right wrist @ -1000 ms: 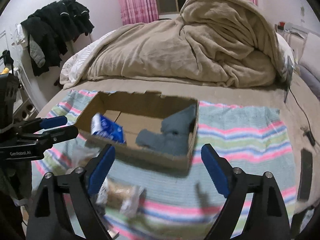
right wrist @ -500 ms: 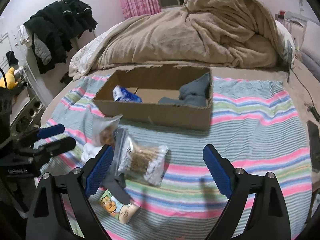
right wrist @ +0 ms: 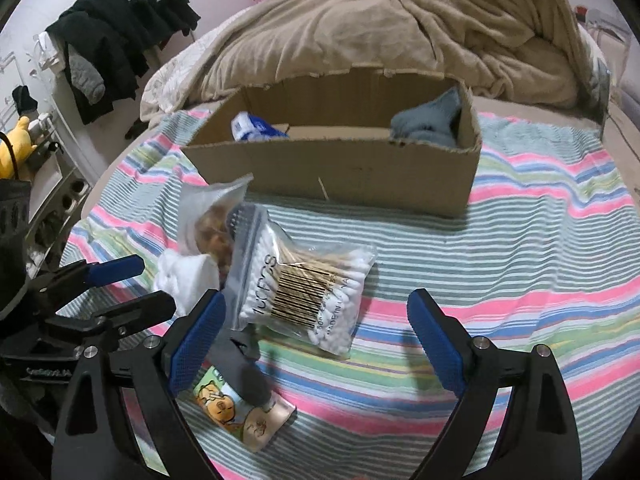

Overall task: Organize objects
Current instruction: 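Grasp the white towel with the left tool while the right tool grasps the cotton swab bag, then lower the towel and cotton swab bag into the box and open both tools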

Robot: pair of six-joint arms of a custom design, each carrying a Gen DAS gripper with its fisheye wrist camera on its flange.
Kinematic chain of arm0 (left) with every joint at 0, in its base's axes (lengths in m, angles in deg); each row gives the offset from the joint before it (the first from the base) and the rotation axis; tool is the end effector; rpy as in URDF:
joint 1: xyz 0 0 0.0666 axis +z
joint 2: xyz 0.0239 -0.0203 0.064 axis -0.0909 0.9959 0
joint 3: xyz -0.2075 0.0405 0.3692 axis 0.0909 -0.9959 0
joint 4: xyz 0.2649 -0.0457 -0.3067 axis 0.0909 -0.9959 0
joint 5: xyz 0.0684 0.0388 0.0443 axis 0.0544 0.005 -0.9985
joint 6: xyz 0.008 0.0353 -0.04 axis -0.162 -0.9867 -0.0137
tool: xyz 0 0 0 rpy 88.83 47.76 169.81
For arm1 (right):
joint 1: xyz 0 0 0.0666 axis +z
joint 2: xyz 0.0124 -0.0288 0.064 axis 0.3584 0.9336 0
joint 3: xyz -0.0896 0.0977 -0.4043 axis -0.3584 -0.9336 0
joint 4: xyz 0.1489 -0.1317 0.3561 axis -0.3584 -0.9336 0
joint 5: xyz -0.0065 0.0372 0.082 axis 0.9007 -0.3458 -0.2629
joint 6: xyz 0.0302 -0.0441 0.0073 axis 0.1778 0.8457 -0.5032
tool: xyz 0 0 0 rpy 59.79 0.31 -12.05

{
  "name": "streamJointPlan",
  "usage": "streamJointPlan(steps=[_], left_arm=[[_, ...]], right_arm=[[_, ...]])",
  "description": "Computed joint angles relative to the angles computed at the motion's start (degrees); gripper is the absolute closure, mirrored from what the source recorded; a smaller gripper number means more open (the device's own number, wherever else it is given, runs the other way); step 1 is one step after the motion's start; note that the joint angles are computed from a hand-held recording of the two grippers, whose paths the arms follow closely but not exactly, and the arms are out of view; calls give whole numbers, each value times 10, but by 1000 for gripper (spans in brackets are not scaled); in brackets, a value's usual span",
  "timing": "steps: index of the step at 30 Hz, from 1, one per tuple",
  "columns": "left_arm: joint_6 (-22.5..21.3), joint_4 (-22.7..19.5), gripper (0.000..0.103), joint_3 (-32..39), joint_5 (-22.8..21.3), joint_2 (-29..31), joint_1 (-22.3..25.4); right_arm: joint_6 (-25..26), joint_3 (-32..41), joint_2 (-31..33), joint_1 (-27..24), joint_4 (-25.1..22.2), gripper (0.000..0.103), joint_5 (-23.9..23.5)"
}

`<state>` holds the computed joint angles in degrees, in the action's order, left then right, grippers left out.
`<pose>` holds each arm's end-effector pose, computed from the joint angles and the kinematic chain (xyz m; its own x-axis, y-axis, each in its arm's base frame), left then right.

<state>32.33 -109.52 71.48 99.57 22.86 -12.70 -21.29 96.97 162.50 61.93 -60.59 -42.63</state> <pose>0.4310 -0.0717 0.4516 -0.7424 0.3036 -0.5972 0.5143 0.8295 -0.2176 0.3710 0.3081 0.4452 -0.7735 0.1241 -0.6216 -0.0223 0.9747 0.2224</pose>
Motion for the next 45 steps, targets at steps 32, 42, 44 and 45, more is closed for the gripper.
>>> streamJointPlan(steps=[32, 42, 44, 45], left_arm=[[22, 48, 33, -12, -1, 1, -8], [21, 29, 32, 35, 23, 0, -2], [23, 31, 32, 52, 25, 7, 0], [25, 33, 32, 57, 23, 8, -1]], right_arm=[[7, -7, -8, -19, 27, 34, -17], [47, 28, -29, -28, 11, 34, 23], [58, 40, -26, -34, 9, 34, 28], [63, 44, -24, -36, 8, 34, 29]])
